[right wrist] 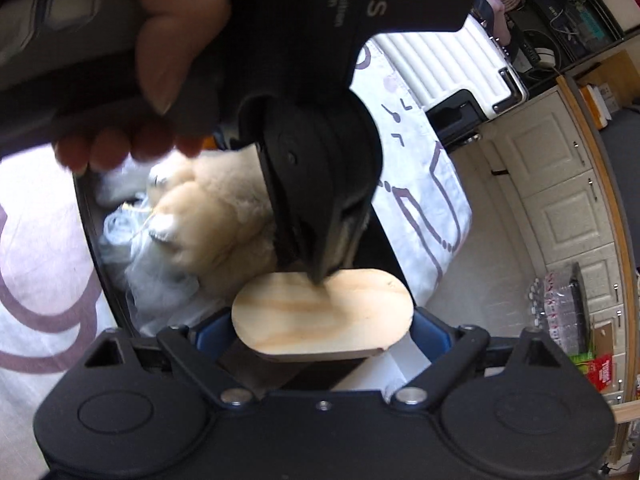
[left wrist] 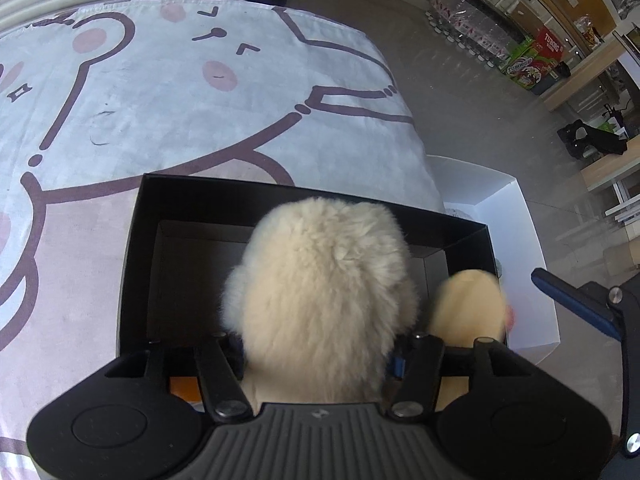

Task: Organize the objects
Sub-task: 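Lower the bunny into the black box and open both tools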

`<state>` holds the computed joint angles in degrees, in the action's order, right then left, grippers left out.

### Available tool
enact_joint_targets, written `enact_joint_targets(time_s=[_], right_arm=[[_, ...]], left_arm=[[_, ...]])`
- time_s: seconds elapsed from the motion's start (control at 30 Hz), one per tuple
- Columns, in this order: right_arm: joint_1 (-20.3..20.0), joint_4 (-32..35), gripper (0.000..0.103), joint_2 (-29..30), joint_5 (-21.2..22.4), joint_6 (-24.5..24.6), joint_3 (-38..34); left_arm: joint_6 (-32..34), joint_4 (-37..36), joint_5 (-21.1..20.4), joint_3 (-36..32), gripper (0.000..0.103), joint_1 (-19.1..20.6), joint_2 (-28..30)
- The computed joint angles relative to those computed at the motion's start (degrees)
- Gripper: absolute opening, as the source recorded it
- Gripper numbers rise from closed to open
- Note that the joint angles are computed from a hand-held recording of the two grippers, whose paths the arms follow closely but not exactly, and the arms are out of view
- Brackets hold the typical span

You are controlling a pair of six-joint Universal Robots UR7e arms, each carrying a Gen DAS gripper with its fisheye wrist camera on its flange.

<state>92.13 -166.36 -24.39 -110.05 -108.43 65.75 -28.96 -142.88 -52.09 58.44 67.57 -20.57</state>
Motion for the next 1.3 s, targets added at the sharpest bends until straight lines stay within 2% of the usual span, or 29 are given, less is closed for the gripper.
enact_joint_targets(time_s=[0.17,0.3,0.43,0.53,0.63,0.73,0.77,0.87,0.93,1.03,1.13,1.3], right_arm=[[0.09,1.90,0.099,0.30,-1.40,6.92,-1.71],[0.15,7.97,0.098,-0.64,-0.13,17.83,-3.63],[0.31,16.51,0.084,-1.63,1.50,29.69,-5.97],[0.36,19.43,0.071,-2.14,1.34,35.02,-6.54],[0.16,22.52,0.062,-2.84,0.80,43.18,-6.97],[0.14,23.46,0.061,-2.83,0.71,47.93,-7.45],[0.16,24.31,0.060,-1.57,0.63,49.04,-9.95],[-0.07,26.87,0.055,-0.82,1.23,54.07,-12.42],[-0.29,28.42,0.046,-1.11,2.46,57.40,-12.86],[-0.44,31.24,0.040,-0.74,3.56,61.67,-14.87],[-0.45,32.19,0.039,-0.60,3.58,64.01,-15.61],[-0.39,32.59,0.039,-0.41,2.17,63.93,-15.77]], left_arm=[[0.56,-0.42,-0.83,0.80,0.062,-0.16,-0.76],[0.79,-0.99,-0.87,2.23,0.062,-0.62,-1.88],[1.27,-2.07,-0.91,4.19,0.061,-1.14,-3.33],[2.01,-3.25,-0.04,5.97,0.060,-1.72,-4.52],[2.40,-4.78,0.19,7.89,0.060,-2.14,-5.83],[2.94,-6.43,0.70,9.87,0.060,-2.72,-7.15],[3.25,-7.10,0.74,10.52,0.060,-2.93,-7.61],[3.60,-8.65,0.71,12.36,0.045,-3.50,-9.02],[5.04,-9.74,-0.50,13.32,0.031,-3.69,-9.70],[6.47,-8.81,-2.34,13.50,0.016,-3.83,-9.78],[6.59,-3.94,-2.63,11.78,0.007,-3.60,-8.58],[4.26,1.93,-0.26,8.20,0.003,-2.38,-5.81]])
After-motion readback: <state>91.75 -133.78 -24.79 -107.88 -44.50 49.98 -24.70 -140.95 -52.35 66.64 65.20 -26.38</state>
